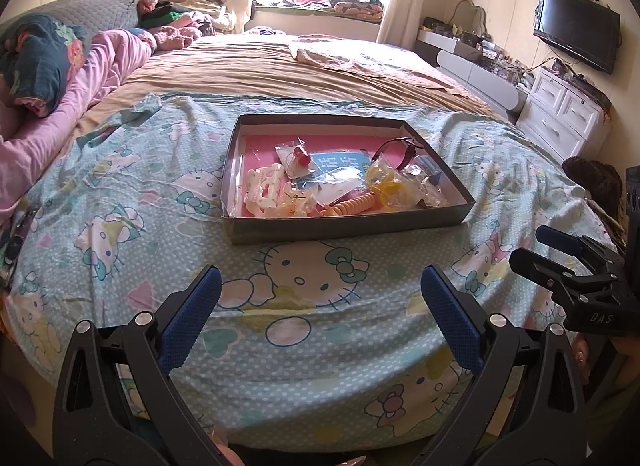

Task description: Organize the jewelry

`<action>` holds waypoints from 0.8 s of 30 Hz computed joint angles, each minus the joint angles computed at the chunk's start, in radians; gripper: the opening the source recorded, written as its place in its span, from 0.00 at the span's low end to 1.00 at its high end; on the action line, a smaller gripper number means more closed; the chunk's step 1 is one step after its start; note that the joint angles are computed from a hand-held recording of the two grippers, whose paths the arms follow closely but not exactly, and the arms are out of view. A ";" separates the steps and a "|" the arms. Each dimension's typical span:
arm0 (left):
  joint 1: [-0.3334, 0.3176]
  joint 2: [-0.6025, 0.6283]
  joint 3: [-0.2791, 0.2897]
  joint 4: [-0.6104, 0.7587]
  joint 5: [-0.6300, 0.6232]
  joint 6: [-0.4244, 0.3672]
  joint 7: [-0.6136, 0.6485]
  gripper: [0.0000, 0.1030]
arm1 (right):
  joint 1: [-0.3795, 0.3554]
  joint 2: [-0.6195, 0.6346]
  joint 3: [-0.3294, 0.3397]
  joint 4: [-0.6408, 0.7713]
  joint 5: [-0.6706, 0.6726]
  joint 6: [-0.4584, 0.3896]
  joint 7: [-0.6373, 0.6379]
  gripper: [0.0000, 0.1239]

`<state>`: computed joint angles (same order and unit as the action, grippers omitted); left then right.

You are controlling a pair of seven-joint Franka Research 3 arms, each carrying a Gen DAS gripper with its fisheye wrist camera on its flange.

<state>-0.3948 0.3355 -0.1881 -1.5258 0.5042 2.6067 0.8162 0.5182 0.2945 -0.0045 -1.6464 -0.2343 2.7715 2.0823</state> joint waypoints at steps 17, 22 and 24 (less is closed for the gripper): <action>0.003 -0.005 -0.003 -0.006 -0.007 -0.014 0.008 0.91 | 0.003 0.005 -0.001 0.010 -0.001 -0.004 -0.001 0.79; 0.002 -0.004 -0.002 -0.004 -0.002 -0.014 0.005 0.91 | 0.002 0.006 0.000 0.011 0.003 -0.004 -0.004 0.79; 0.001 -0.003 -0.001 -0.003 -0.001 -0.019 0.005 0.91 | 0.005 0.005 -0.003 0.010 -0.002 -0.003 0.000 0.79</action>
